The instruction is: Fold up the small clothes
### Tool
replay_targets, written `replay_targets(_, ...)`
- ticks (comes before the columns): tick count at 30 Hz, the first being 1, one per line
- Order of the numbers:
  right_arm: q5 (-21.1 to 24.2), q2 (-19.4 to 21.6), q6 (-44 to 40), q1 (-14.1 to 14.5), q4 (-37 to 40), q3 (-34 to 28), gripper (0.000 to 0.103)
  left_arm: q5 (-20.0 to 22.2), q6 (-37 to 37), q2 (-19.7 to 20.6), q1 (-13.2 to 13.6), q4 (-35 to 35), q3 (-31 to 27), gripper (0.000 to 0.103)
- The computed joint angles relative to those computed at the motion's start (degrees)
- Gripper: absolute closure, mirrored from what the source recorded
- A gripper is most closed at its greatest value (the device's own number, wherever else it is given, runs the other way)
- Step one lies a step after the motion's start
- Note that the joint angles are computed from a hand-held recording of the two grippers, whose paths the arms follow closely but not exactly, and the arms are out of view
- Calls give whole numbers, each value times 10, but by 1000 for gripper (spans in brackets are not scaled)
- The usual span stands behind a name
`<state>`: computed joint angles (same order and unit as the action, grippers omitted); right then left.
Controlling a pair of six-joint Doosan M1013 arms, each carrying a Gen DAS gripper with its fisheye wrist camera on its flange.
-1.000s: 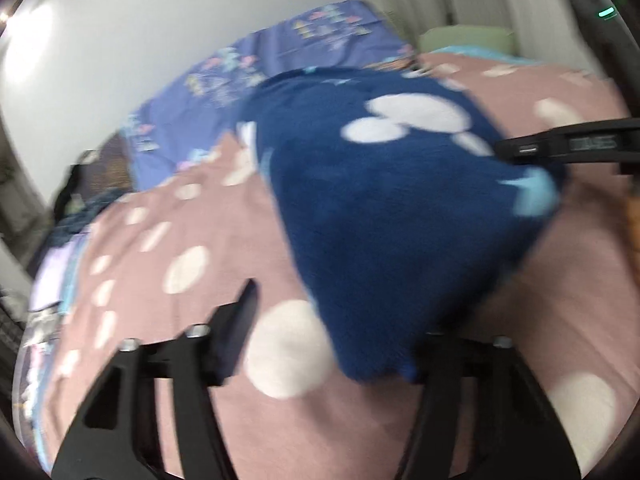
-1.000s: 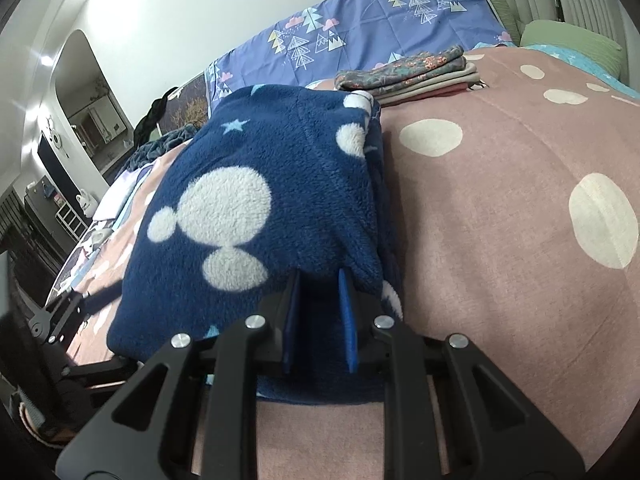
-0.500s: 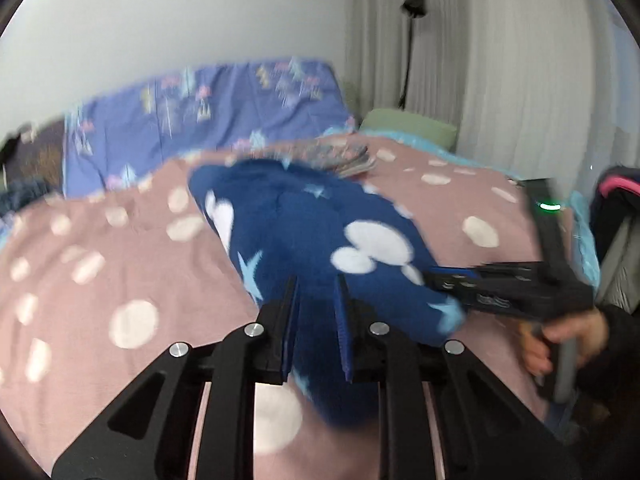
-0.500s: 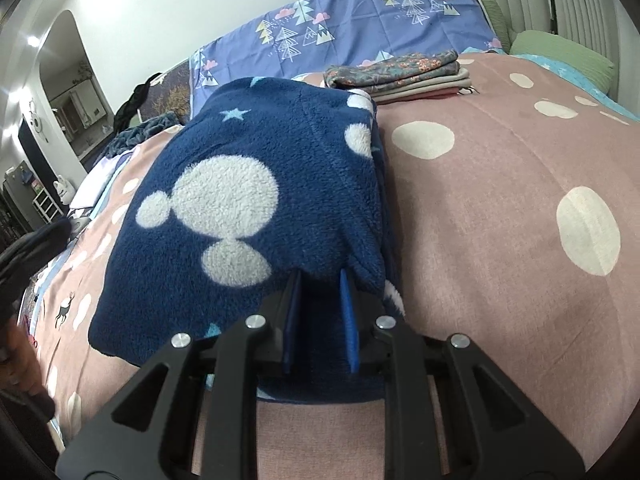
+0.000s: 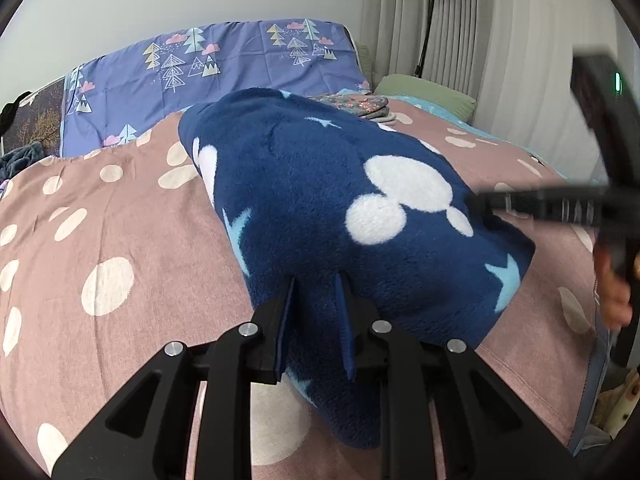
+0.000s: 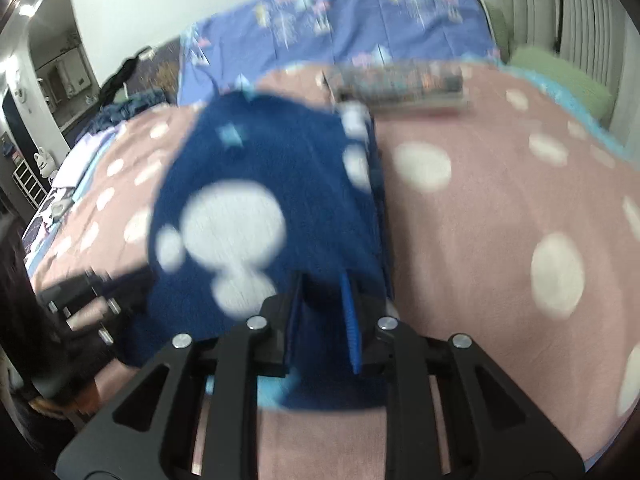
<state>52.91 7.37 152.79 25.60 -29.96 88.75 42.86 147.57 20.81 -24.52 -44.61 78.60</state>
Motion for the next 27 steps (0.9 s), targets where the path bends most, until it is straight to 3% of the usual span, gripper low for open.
replay_targets(3, 4, 18, -19, -4, -15, -31, 80, 6, 6, 2, 3, -10, -2, 82)
replay_targets(6, 62, 54, -73, -25, 63, -64, 78, 18, 22, 6, 9, -35, -4, 82)
replay_targets(9, 39, 61, -77, -38, 88, -48, 78, 36, 40, 11, 14, -65, -7, 82)
replay_targets(12, 50, 61, -72, -40, 104, -55, 78, 49, 21, 14, 17, -60, -17, 81)
replay_targets(15, 53, 63, -81, -41, 104, -58, 78, 113, -20, 31, 30, -81, -64, 82)
replay_targets(18, 47, 59, -70, -40, 104, -52, 77, 89, 6, 38, 31, -110, -98, 81)
replay_targets(20, 47, 61, -65, -38, 100, -53, 77, 113, -4, 60, 29, -120, -140, 81)
replay_targets(21, 47, 61, -66, -38, 101, -53, 77, 136, -35, 80, 26, -117, -170, 81)
replay_targets(23, 46, 61, -71, -41, 111, -54, 77, 174, -123, 122, 10, -37, -226, 81)
replay_targets(24, 44, 60, -73, -43, 117, -53, 77, 172, -130, 131, 4, -11, -229, 81)
replay_targets(25, 40, 60, -75, -46, 126, -51, 77, 142, -107, 130, -1, -6, -211, 80)
replay_targets(27, 48, 63, -88, -50, 142, -58, 77, 121, -54, 122, 3, -43, -186, 80)
